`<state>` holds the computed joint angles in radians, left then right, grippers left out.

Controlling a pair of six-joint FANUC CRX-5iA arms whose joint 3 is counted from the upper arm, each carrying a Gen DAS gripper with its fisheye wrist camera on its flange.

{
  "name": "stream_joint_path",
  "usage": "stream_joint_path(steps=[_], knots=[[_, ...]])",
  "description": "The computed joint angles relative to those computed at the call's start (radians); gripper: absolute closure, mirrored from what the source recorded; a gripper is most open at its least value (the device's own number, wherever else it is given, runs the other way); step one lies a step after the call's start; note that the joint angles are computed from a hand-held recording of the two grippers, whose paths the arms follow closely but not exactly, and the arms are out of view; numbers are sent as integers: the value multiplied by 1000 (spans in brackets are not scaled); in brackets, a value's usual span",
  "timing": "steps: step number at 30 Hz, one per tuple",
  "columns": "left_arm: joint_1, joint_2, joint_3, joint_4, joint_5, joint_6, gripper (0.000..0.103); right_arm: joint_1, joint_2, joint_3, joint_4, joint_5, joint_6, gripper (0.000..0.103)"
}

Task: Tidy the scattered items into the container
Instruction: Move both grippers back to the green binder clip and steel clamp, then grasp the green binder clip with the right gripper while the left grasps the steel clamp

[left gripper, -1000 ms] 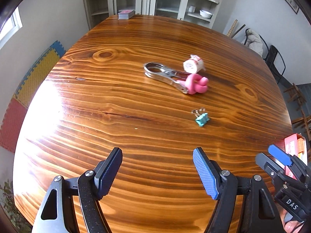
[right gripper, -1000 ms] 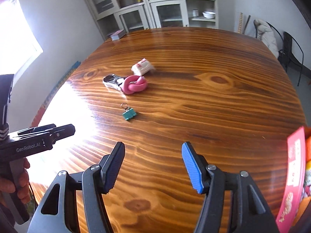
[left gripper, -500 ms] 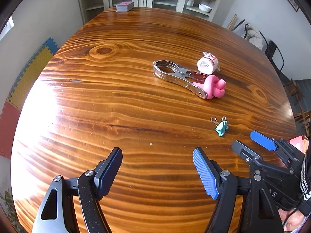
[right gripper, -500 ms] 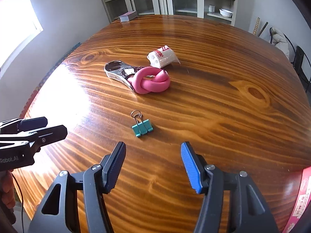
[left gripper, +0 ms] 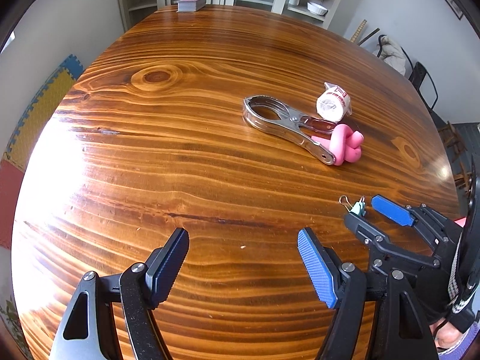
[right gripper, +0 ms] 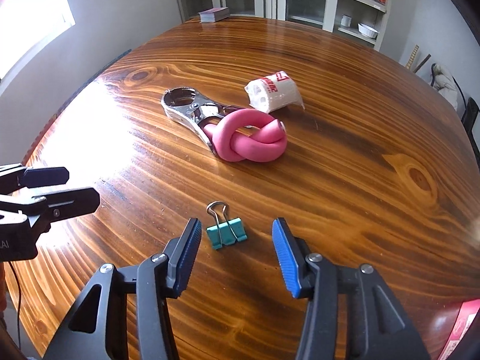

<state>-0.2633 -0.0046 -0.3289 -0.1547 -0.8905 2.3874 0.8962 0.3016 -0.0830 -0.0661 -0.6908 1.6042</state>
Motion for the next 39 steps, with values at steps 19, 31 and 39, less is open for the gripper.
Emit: stream_joint_path(steps=[19, 31, 39], knots=[[64, 86, 67, 62, 73, -79, 26, -4, -30, -75, 88, 53, -213, 75], [96, 203, 185, 22, 72, -225, 26, -11, -22, -67, 80, 52, -236, 75], [116, 244, 196, 37, 77, -316, 26, -14, -37, -75, 72, 44, -236, 76]])
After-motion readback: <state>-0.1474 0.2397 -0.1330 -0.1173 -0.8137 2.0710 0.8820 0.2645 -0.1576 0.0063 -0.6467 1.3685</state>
